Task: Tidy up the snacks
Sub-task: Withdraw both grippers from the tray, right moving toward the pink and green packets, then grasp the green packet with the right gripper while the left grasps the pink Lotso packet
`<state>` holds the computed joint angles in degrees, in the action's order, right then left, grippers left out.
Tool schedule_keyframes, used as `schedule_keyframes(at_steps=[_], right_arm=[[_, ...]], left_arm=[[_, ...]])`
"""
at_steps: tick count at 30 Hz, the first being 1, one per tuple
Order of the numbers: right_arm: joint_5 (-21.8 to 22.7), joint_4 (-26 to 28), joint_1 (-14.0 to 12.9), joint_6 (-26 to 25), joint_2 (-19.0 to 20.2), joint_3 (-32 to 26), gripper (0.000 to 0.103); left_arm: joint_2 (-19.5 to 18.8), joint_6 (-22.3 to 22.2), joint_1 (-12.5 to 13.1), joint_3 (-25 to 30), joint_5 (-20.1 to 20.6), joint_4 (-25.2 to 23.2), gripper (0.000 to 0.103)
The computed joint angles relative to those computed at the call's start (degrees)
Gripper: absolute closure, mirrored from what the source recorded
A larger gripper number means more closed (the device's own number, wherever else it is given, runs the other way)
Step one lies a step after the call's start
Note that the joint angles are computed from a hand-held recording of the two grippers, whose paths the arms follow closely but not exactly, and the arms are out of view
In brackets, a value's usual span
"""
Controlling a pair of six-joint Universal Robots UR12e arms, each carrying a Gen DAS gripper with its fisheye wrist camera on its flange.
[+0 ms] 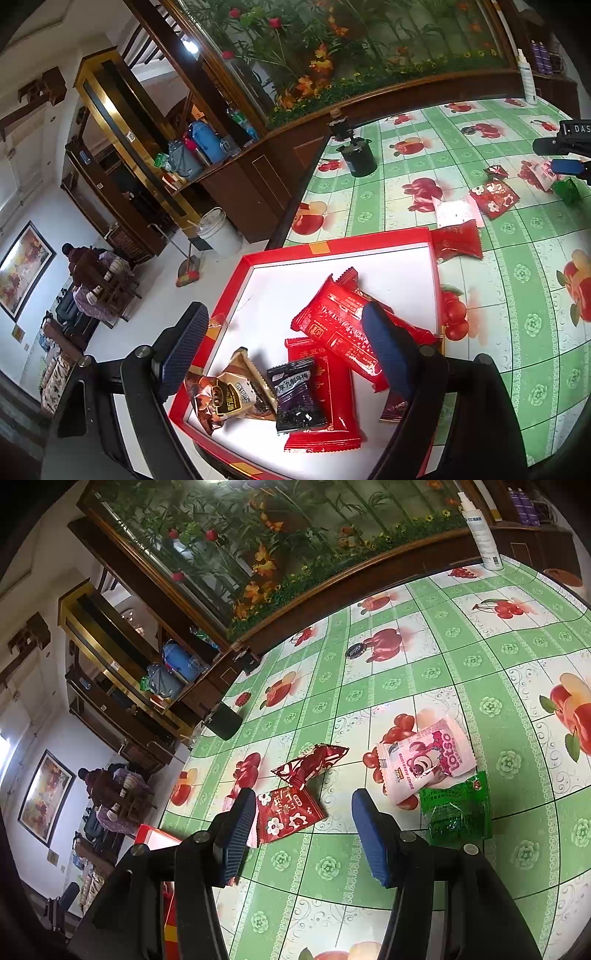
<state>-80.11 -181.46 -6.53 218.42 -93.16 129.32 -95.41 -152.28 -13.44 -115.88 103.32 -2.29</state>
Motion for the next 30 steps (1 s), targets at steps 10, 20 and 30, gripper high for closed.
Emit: schedule_keyframes(at_steps=[10,20,30], right_arm=[[0.31,0.21,-0.23,-0.07,0.07,0.00,0.046],[0.44,0.24,-0.29,0.04,0.09,0.01,0.046],[-1.08,4.52,-1.08,-4.63,-1.02,0.39,0.046]], left_arm=[[-0.09,-0.07,0.02,0.01,-0.53,-0.66,0.017],[-0.15,0.17,-0.12,0.10,-0.70,-0.91,0.017],[-2.38,3.14,-2.19,4.02,-3.04,-3.32,0.017]])
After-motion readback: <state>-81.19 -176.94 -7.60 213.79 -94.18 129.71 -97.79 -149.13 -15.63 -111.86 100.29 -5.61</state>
